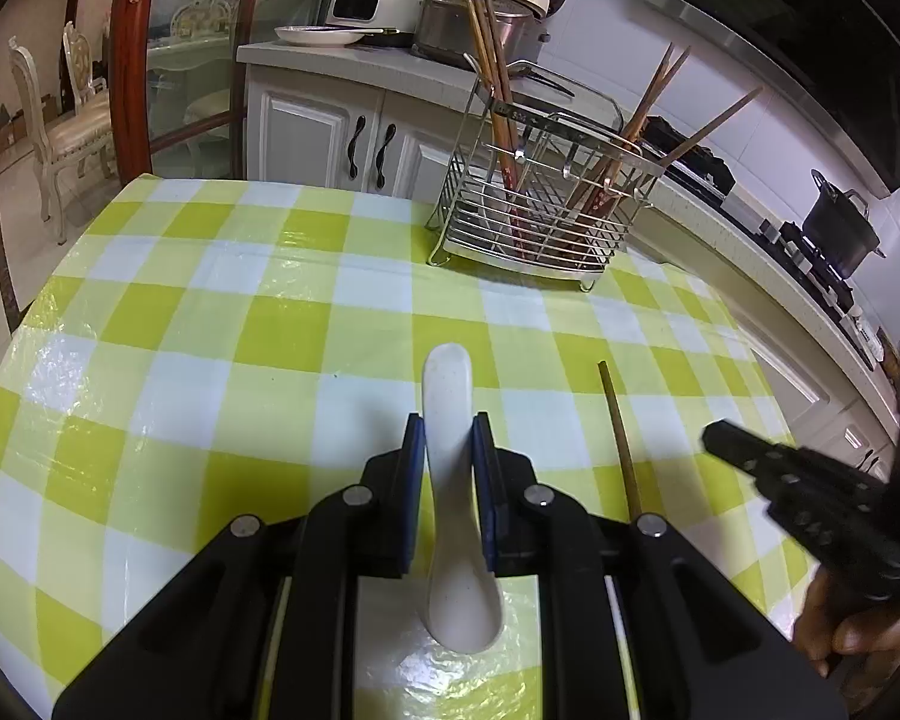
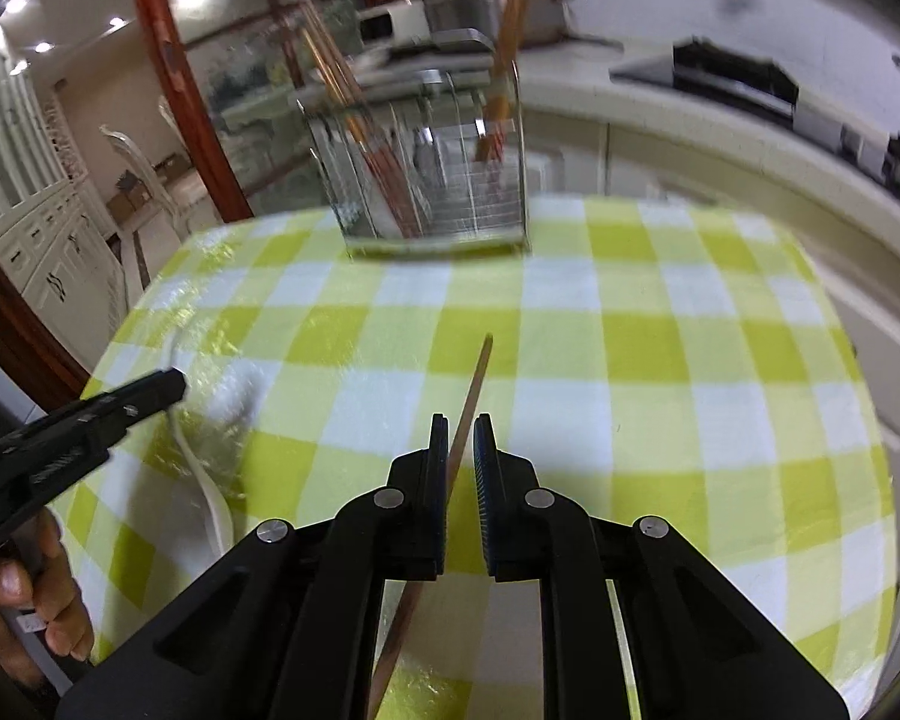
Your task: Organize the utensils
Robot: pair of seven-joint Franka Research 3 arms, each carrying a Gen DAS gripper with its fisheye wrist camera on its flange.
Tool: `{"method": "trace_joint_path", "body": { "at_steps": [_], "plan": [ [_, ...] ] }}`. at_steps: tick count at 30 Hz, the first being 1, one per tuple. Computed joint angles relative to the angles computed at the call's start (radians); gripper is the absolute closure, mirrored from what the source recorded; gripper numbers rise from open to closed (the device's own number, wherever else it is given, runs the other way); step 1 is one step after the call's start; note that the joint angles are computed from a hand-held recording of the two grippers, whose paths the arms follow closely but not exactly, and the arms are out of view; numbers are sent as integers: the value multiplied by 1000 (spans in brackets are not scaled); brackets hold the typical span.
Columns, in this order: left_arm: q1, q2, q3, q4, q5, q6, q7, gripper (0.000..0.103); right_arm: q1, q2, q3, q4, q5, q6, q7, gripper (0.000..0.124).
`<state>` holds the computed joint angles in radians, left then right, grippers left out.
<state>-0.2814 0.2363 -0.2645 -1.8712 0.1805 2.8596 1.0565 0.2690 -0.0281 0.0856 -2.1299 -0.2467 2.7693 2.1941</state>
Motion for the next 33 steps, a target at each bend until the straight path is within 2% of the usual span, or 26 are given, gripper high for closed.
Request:
{"method": "trace_joint_path", "body": {
  "at_steps": [1,2,3,4,5,6,8,12,15,17,20,26,33],
  "plan": [
    [1,1,-1,1,-2,-1,2,87,0,18,2,15,-14,-27,24,108],
    [2,2,-2,1,-4,-2,4,87,4,29,1,23,-5,-40,22,96],
    [3,2,-3,1,-6,-1,7,87,9,46,1,29,61,-40,-23,83],
    [2,2,-2,2,-6,-1,7,87,14,53,-1,27,86,-31,-36,58],
    [1,3,-1,2,-5,-1,6,87,20,57,-7,22,45,-18,7,53],
    [-1,3,1,3,-2,-2,2,87,27,59,-13,22,-21,-13,64,53],
    [1,6,-1,3,-6,0,3,87,35,81,-18,45,-46,-46,82,66],
    [12,5,-11,-4,-28,10,23,87,60,125,-32,95,-84,-115,100,72],
    [19,3,-14,-7,-42,17,36,87,87,146,-48,116,-166,-147,136,86],
    [20,-1,-14,-11,-46,21,40,87,86,141,-52,105,-163,-125,137,108],
    [22,-6,-12,-16,-52,25,44,87,69,122,-45,72,-71,-70,64,110],
    [19,-8,-9,-14,-49,24,43,87,55,57,-45,33,-118,-8,89,112],
    [4,-15,1,-7,-20,19,21,87,8,-28,-11,-6,-149,40,104,112]
  ]
}}
